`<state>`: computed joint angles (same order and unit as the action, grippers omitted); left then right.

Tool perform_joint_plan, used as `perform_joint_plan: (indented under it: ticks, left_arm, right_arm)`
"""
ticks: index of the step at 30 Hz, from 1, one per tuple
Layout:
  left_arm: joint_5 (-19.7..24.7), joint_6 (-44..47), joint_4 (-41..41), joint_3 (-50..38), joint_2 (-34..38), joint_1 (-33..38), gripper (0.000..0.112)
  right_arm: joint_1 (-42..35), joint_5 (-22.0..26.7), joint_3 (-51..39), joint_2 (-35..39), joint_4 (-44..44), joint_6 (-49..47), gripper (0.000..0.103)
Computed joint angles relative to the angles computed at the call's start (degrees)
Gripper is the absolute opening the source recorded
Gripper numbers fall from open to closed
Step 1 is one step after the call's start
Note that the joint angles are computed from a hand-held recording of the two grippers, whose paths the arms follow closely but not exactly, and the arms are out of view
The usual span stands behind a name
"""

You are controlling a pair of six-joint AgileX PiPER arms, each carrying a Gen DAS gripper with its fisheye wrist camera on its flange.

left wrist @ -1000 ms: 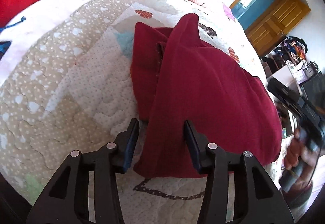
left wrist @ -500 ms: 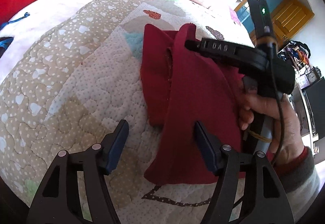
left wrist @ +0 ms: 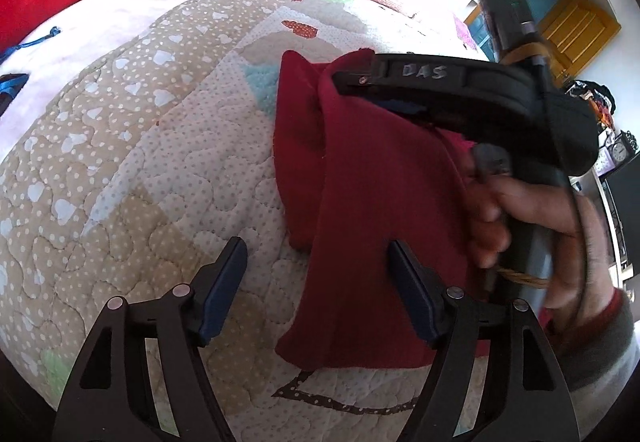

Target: Fold small clothes

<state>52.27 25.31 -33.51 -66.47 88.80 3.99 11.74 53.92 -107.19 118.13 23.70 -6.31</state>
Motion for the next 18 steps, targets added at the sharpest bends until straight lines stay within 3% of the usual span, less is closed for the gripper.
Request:
perform_joint_plan:
  ticks: [2, 5, 9, 13, 18]
  left_arm:
    - [0.41, 0.69, -0.24, 0.38, -0.45, 0.27, 0.074]
    - [0.43, 1.42, -0.79, 0.98, -0.78, 0.67, 0.075]
    - [-0.04, 1.47, -0.9, 1.44, -1.1, 0.51, 0.075]
    - [0.13, 1.67, -1.22, 1.73, -1.38, 0.64, 0.075]
    - [1.0, 2.36, -1.82, 1.64, -1.42, 1.52, 0.075]
  right_arm:
    - [0.38, -1.13, 0.68, -0.09, -0.7, 0.5, 0.042]
    - [-0.87, 2.49, -0.51, -1.21, 1.43, 1.34, 0.047]
    - [-2.03, 3.54, 0.86, -4.2, 4.33, 0.32, 0.064]
    - [-0.89, 6.28, -1.49, -4.27, 6.6, -0.12, 0.073]
    - [5.1, 10.45, -8.99, -0.36, -4.72, 4.45, 0.074]
